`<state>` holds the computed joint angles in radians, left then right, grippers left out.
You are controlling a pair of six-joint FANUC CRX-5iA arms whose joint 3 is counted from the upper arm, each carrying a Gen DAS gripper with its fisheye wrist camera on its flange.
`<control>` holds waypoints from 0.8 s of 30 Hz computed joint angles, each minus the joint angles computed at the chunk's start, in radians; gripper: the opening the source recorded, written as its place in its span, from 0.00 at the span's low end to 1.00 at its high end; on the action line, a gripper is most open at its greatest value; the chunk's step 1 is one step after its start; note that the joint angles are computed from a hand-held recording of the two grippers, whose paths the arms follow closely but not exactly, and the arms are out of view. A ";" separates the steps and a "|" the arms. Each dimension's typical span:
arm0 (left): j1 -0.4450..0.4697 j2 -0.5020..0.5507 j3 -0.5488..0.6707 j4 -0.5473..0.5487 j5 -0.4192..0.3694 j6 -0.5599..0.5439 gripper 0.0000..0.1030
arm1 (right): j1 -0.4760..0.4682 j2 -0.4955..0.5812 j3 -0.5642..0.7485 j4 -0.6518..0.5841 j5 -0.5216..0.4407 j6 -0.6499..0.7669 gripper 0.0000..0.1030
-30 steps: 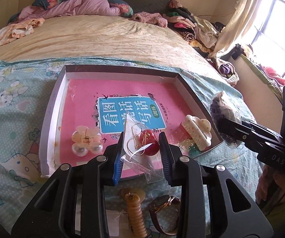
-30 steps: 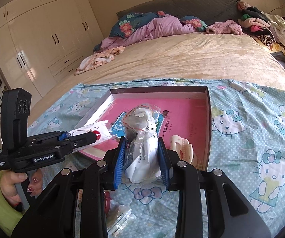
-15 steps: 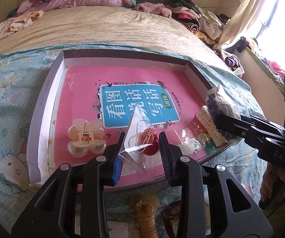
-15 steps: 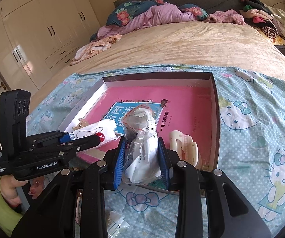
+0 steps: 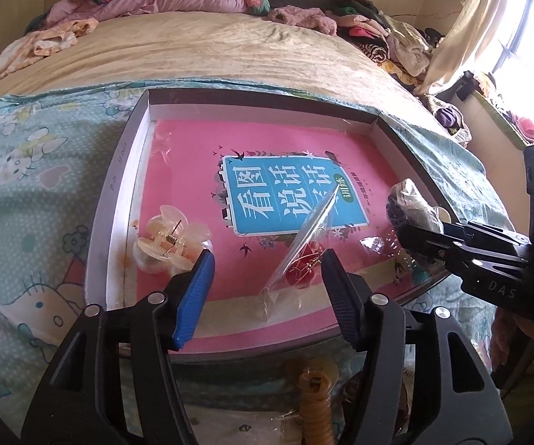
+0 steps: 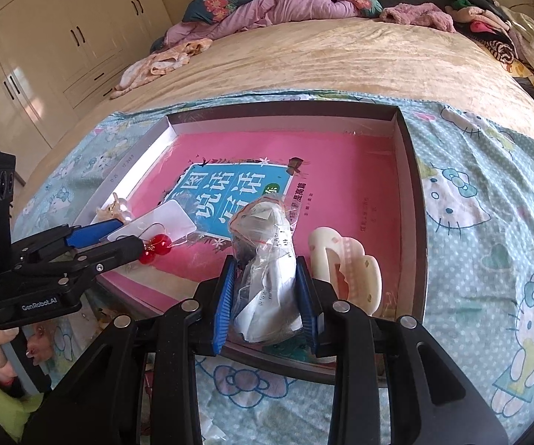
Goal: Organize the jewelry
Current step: 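Carry both bags into the pink-lined box and open both tools, then withdraw both open tools from the box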
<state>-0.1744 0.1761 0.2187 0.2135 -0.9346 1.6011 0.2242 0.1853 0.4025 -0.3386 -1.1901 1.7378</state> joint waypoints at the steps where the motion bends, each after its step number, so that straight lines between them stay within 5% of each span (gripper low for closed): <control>1: 0.001 -0.003 -0.004 0.003 0.003 -0.002 0.50 | 0.004 0.000 -0.001 0.007 0.003 -0.004 0.31; 6: 0.002 -0.018 -0.013 0.002 0.013 -0.002 0.52 | 0.012 -0.009 -0.010 0.021 0.013 -0.014 0.38; 17: 0.009 -0.052 -0.024 -0.006 0.026 0.009 0.52 | 0.014 -0.093 -0.067 0.041 0.082 -0.026 0.77; 24: 0.005 -0.076 -0.033 -0.008 0.031 0.015 0.64 | -0.003 -0.142 -0.088 0.027 0.093 -0.027 0.80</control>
